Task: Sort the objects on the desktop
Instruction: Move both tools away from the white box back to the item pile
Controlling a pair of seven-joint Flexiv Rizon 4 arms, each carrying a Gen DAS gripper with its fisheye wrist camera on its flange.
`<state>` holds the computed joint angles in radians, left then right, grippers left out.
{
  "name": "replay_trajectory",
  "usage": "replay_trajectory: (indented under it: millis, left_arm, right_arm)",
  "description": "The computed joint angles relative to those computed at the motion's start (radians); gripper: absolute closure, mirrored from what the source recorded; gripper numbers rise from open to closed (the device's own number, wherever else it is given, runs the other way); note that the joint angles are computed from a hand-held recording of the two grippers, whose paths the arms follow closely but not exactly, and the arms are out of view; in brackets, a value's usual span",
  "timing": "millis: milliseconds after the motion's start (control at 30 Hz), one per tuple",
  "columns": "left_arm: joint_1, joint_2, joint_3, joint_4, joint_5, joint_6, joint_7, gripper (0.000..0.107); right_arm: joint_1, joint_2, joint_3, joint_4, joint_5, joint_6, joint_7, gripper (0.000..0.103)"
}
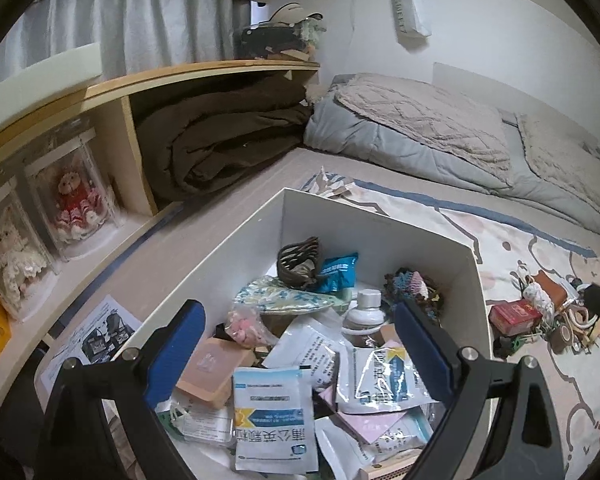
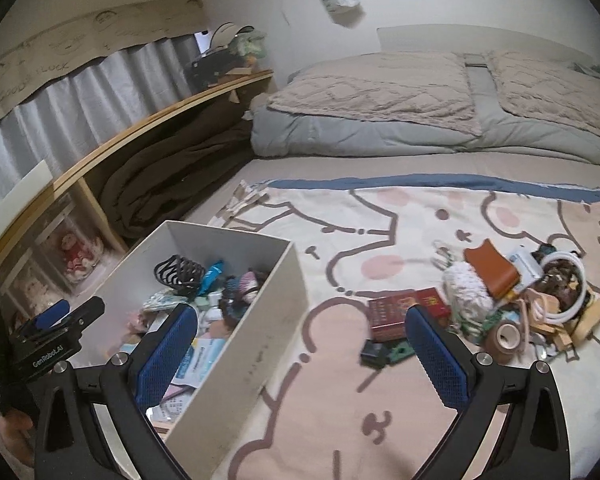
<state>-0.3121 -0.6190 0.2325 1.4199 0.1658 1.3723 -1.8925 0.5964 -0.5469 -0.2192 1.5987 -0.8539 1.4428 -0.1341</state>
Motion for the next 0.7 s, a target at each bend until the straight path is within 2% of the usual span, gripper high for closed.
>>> replay_trajectory:
  millis: [233,367,567,700]
  left_arm:
    - [-0.001,-0.008,-0.032,-0.014,-0.019,-0.001,0.012,0.01]
    - [0.002,-0.008,-0.061,-0.011,-0.039,0.015,0.028,0.01]
    - [0.0,-0.005,-0.101,-0.002,-0.066,0.022,0.088,0.01]
    - [-0.04,-0.006,-0.072,-0.004,-0.045,0.04,0.115,0.01]
  right_arm:
    - [-0.001,0.058,-0.029,0.065,-0.084,0.0,0.049,0.0]
    - [-0.006,0.094,-0.053,0.102,-0.207,-0.004,0.131,0.0]
    - [-0.046,0.139,-0.036,0.146,-0.359,-0.03,0.223,0.0]
    - [-0.092,0.163,-0.002,0.174,-0.421,-0.026,0.268,0.0]
